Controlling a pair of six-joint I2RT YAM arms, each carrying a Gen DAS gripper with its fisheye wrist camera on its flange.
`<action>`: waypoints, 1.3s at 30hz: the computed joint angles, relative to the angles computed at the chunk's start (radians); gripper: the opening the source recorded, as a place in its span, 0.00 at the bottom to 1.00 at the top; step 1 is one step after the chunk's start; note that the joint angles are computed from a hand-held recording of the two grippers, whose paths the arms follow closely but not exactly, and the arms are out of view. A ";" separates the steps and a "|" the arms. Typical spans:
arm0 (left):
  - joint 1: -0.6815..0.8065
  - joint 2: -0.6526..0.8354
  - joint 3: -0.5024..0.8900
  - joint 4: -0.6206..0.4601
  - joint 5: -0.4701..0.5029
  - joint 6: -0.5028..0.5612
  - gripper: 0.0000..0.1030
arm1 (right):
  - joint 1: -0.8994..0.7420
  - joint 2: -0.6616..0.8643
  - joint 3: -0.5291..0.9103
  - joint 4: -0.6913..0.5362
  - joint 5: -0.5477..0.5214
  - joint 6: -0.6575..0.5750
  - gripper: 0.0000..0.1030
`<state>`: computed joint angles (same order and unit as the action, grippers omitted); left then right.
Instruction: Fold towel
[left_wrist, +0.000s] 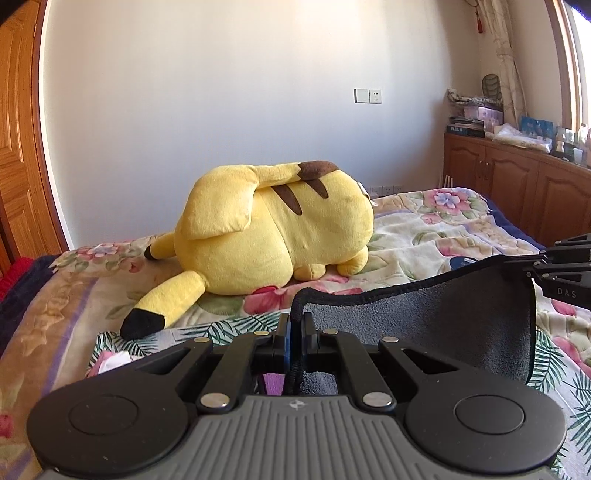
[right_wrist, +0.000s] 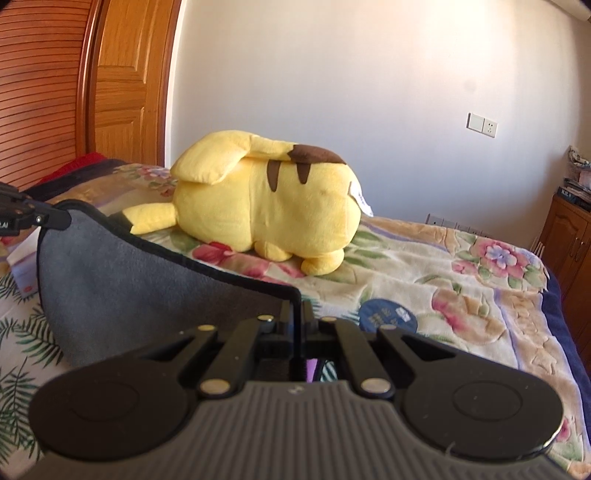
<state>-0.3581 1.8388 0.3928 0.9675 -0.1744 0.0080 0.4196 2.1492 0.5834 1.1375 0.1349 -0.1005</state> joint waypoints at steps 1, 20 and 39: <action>0.000 0.010 0.008 0.005 -0.004 0.004 0.00 | -0.001 0.004 0.010 -0.002 0.002 -0.003 0.04; 0.055 0.253 0.222 0.036 -0.006 0.055 0.00 | -0.029 0.166 0.229 -0.061 0.041 -0.110 0.04; 0.058 0.509 0.452 -0.037 -0.018 0.046 0.00 | -0.043 0.377 0.433 -0.145 0.047 -0.102 0.04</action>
